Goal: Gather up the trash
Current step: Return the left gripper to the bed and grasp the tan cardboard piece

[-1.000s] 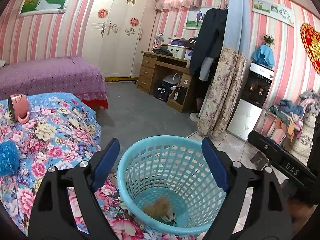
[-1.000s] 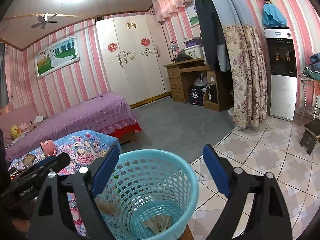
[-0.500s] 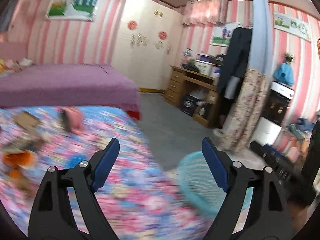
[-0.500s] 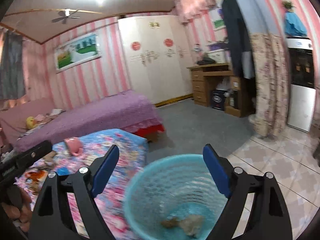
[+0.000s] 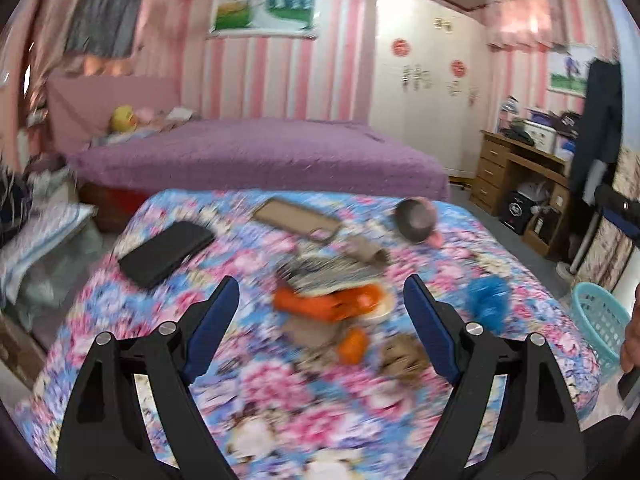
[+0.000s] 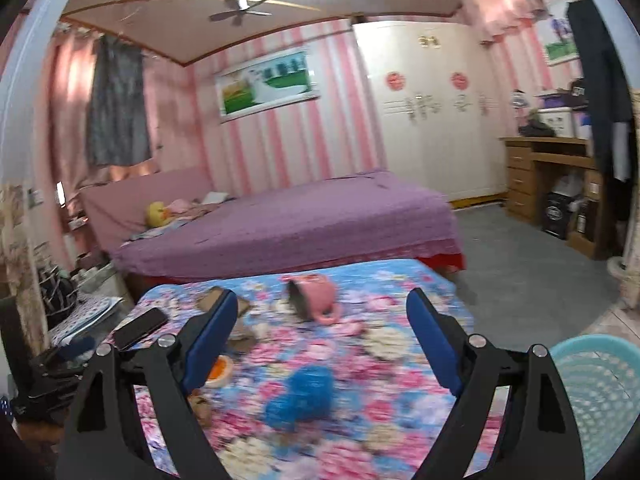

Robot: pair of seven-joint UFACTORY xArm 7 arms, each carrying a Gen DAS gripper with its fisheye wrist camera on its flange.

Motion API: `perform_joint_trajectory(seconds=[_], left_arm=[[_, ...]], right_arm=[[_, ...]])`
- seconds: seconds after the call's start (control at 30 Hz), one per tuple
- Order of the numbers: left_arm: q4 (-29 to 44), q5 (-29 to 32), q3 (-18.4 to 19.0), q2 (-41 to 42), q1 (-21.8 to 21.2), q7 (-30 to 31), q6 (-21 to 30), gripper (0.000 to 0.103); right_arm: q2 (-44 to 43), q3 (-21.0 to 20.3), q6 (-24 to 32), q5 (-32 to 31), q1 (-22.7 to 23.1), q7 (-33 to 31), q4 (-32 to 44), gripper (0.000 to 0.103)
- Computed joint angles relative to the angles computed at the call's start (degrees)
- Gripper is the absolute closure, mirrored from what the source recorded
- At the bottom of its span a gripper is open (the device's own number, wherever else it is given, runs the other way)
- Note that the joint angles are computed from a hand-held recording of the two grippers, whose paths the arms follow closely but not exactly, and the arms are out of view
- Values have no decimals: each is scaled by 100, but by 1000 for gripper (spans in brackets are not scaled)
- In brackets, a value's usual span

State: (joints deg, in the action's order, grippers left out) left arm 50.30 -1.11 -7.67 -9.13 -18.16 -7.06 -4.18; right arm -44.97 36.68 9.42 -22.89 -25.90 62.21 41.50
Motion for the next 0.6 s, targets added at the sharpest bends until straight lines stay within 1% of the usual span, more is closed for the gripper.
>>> perform_joint_trajectory(seconds=[0.03, 0.07, 0.1, 0.13, 0.17, 0.2, 0.27, 0.33, 0.4, 0.43, 0.47, 0.5, 0.53, 0.6], left_arm=[[-30, -33, 179, 39, -132, -25, 5, 21], [-71, 174, 183, 67, -24, -275, 96, 21], [-84, 382, -53, 78, 265, -505, 192, 21], [-105, 352, -182, 91, 417, -496, 301, 21], [-142, 132, -104, 80, 332, -309, 361, 21], [-178, 52, -11, 74, 256, -246, 333, 21], [-170, 121, -45, 101, 355, -328, 289, 19], [-127, 355, -214, 168, 602, -590, 318, 19], [-102, 898, -537, 179, 1048, -1153, 522, 19], [-89, 934, -511, 180, 1028, -1197, 612, 19], [-99, 730, -280, 190, 768, -1012, 627, 19], [-113, 404, -67, 194, 504, -700, 615, 19], [-122, 318, -6, 201, 416, -565, 587, 19], [-136, 523, -107, 207, 512, -626, 569, 19]], right_arm=[[-49, 353, -37, -90, -298, 163, -2, 18], [58, 622, 110, -163, -390, 161, 24, 18], [306, 653, 303, -170, -243, 40, 77, 18], [500, 594, 356, -162, -74, 3, 85, 18], [627, 556, 306, -161, 28, 73, 68, 18], [718, 560, 290, -215, 43, 133, 112, 18], [816, 683, 331, -412, -53, 256, 234, 18], [934, 685, 327, -533, -8, 355, 314, 18], [1007, 649, 369, -615, 105, 438, 345, 18], [1051, 592, 394, -658, 188, 442, 350, 18], [1146, 549, 460, -704, 241, 430, 441, 18], [1210, 528, 495, -769, 281, 460, 474, 18], [1270, 532, 549, -857, 290, 492, 515, 18], [1362, 477, 634, -1000, 359, 551, 563, 18]])
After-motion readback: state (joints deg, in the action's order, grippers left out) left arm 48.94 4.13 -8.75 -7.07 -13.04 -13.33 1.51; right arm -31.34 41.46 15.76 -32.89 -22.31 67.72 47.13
